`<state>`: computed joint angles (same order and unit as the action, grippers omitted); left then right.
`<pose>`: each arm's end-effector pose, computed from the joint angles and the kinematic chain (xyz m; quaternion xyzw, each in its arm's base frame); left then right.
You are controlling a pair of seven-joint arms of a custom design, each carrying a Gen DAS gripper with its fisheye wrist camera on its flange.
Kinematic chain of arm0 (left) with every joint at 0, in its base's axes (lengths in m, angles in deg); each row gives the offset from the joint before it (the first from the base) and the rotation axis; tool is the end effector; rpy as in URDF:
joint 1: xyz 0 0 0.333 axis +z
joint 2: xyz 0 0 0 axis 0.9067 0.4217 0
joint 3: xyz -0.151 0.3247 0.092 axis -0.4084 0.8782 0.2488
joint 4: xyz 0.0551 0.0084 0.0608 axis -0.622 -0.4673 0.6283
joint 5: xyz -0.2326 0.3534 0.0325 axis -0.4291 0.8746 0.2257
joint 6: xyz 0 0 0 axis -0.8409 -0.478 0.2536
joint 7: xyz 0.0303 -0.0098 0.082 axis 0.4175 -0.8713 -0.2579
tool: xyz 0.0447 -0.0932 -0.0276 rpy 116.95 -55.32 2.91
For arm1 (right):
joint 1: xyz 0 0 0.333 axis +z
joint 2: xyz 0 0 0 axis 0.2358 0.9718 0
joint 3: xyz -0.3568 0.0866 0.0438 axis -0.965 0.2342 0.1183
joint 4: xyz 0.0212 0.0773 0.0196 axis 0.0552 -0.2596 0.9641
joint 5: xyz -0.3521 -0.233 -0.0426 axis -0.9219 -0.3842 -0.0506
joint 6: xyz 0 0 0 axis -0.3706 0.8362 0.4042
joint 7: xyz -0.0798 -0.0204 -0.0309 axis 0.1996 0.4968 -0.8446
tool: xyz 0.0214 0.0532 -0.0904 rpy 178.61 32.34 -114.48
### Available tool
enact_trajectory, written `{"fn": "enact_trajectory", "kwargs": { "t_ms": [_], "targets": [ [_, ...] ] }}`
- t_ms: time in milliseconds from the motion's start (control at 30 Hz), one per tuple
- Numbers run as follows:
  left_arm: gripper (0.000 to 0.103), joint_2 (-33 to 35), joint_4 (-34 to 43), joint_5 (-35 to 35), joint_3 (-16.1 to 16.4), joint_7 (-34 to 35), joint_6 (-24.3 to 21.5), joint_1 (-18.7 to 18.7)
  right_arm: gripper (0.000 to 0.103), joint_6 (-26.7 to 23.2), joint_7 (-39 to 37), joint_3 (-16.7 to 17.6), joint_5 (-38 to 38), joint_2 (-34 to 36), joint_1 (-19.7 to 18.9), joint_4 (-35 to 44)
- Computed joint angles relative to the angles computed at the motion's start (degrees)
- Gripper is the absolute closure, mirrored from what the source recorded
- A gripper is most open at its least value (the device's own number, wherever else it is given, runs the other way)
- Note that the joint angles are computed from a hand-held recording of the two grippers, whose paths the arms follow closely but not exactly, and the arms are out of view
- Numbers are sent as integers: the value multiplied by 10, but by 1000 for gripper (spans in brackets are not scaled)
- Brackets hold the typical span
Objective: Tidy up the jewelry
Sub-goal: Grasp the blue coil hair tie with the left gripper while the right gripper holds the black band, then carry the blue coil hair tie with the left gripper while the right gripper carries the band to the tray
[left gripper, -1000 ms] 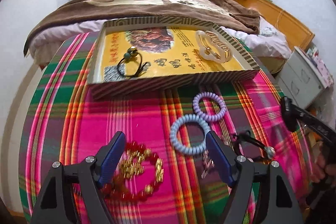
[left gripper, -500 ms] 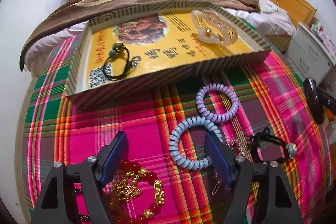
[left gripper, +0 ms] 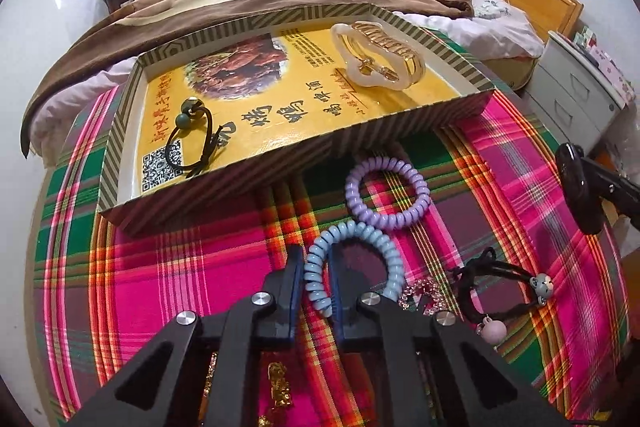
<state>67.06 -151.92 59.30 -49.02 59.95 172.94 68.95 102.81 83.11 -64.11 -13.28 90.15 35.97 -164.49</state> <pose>0.4649 -0.0778 0.3766 -0.7323 0.6248 -0.1822 0.2005 0.5250 0.2717 0.3997 -0.7682 0.5176 -0.0750 0.3693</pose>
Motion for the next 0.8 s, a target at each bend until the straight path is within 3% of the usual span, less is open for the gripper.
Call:
{"fn": "enact_trajectory", "kwargs": {
  "t_ms": [300, 800],
  "targets": [
    [94, -29, -18, 30, -15, -42, 23, 22, 92, 8, -5, 3, 5, -4, 3, -2],
    [93, -117, -51, 12, -43, -41, 36, 49, 92, 25, -28, -2, 26, -32, 26, -8]
  ]
}}
